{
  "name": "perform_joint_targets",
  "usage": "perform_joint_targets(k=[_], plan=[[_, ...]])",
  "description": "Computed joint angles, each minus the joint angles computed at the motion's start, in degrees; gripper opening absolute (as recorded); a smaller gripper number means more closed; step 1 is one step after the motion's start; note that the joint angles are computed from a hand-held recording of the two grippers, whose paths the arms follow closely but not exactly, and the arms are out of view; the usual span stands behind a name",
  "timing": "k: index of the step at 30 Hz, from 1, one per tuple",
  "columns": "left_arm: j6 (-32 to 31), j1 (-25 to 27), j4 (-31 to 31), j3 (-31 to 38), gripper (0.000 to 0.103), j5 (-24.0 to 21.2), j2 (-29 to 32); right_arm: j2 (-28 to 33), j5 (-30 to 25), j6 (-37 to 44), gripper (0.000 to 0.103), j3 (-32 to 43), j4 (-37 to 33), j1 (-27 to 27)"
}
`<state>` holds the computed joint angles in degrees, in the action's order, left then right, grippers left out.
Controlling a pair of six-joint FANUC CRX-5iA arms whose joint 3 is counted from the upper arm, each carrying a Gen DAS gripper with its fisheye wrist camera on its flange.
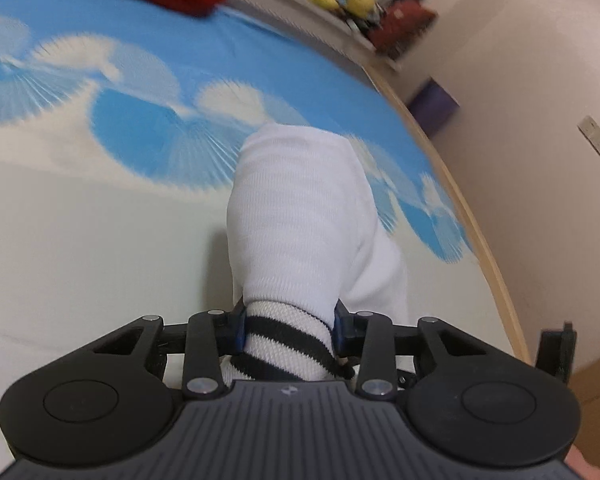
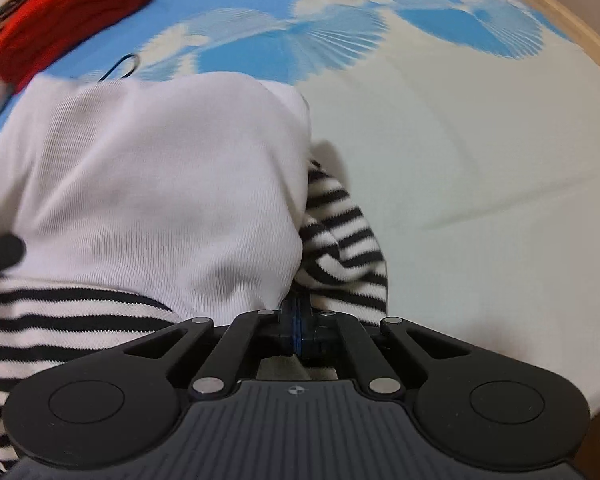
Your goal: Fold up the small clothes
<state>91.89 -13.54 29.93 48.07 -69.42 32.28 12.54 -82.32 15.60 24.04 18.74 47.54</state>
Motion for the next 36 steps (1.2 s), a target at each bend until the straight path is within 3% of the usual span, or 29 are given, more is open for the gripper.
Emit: perform_joint_targets(k=[5, 7, 10, 15, 18, 20, 23, 27, 36], plan=[[2.6, 4.2, -7.8, 12.4, 0.05, -8.2, 4.4, 7.2, 3.2, 2.3, 0.0, 9.4, 1.6, 1.3], [3.9, 5.3, -12.7, 15.1, 0.056, -9.3, 4.5, 10.5, 2.4, 4.2, 0.0, 13.9, 1.2, 1.8], [1.8, 7.5, -14.1, 10.1, 0.06, -4.7, 0.6, 15.0, -0.7, 6.6, 0.0, 20.7, 0.5, 2.2], [-9.6, 10.3, -7.2, 1.7, 0.06, -4.5, -4.1, 18.0, -6.3, 2.3, 0.0, 25.7, 3.3, 3.4], [-13.2, 10.6, -7.9, -2.8, 0.06, -4.3, -6.9, 17.2, -7.3, -2.7, 0.003, 24.1, 8.3, 4.2], [-12.9, 11.5, -7.9, -4.4, 0.06, -5.0, -7.6, 15.1, -5.1, -5.7, 0.021, 20.6, 10.7, 4.7], [-10.1, 12.9, -6.9, -3.3, 0.06, -8.0, -6.5, 11.8, -0.2, -8.0, 0.035, 16.0, 10.7, 4.9], [-8.9, 13.4, -6.1, -3.0, 0.06, -9.5, -6.0, 8.4, 6.9, -7.8, 0.041, 12.3, 4.1, 4.0], [-9.0, 12.4, -7.2, -3.6, 0.06, -10.5, -6.6, 8.1, 10.5, 2.5, 0.042, 14.4, -7.9, 3.2]])
